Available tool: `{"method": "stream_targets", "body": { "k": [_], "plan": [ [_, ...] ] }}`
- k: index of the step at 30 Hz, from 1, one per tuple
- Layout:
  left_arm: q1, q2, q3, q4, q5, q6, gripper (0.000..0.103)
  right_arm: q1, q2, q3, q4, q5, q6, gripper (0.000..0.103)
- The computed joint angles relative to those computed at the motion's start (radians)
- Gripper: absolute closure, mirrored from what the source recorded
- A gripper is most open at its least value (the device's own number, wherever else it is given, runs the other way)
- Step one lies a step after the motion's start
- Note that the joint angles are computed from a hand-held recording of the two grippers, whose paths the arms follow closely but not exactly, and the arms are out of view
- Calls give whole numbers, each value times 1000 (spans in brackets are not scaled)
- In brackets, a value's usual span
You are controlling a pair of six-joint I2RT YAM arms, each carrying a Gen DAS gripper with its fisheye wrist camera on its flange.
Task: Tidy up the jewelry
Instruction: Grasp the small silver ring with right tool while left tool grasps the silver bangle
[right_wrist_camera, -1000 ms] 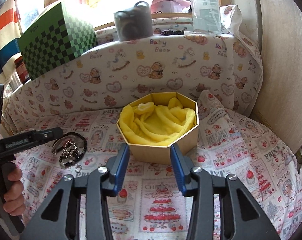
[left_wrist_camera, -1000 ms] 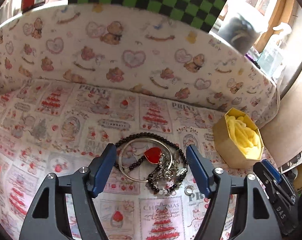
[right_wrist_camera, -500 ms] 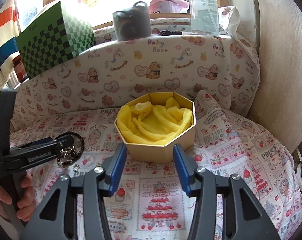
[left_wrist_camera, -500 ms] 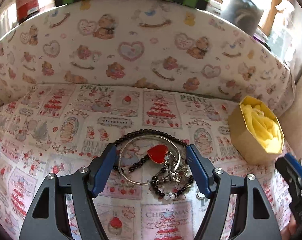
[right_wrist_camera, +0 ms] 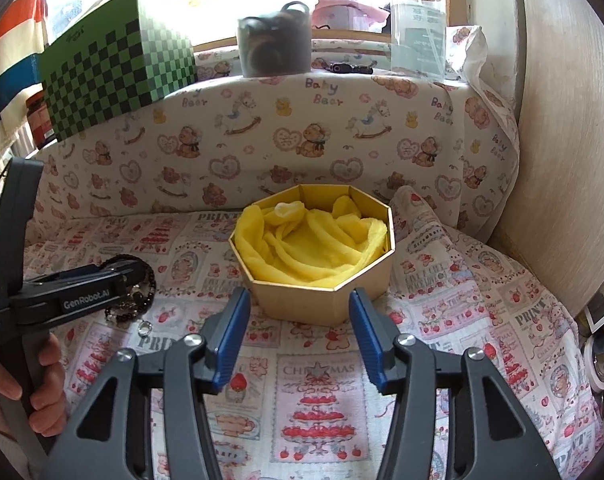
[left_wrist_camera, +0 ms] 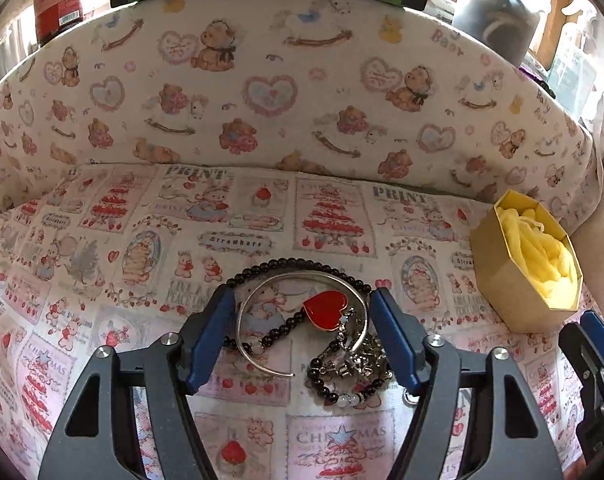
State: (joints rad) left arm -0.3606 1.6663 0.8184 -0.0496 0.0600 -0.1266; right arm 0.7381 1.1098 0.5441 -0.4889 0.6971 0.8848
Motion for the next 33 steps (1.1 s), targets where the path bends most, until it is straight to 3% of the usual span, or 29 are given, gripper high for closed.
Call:
{"method": "stream_targets", "body": {
  "k": [4, 7, 12, 23, 29, 33],
  "plan": [
    [41, -3, 28, -58, 40, 3, 50, -1, -2, 2, -5, 0, 4, 54],
    [27, -1, 56, -121, 1, 38, 51, 5, -2, 5, -10, 4, 7, 54],
    [6, -4, 60, -126, -10, 47, 38, 9, 1, 7, -12, 6, 8, 53],
    [7, 47, 67, -32, 139, -27, 33, 8, 9, 8, -11, 5, 1, 52],
    [-99, 111, 157, -115, -74, -10, 33, -7, -33, 3, -42, 20, 18, 51],
    [-133, 139, 199, -146, -131, -51, 34, -13, -49, 0, -50, 24, 27, 51]
  ]
}}
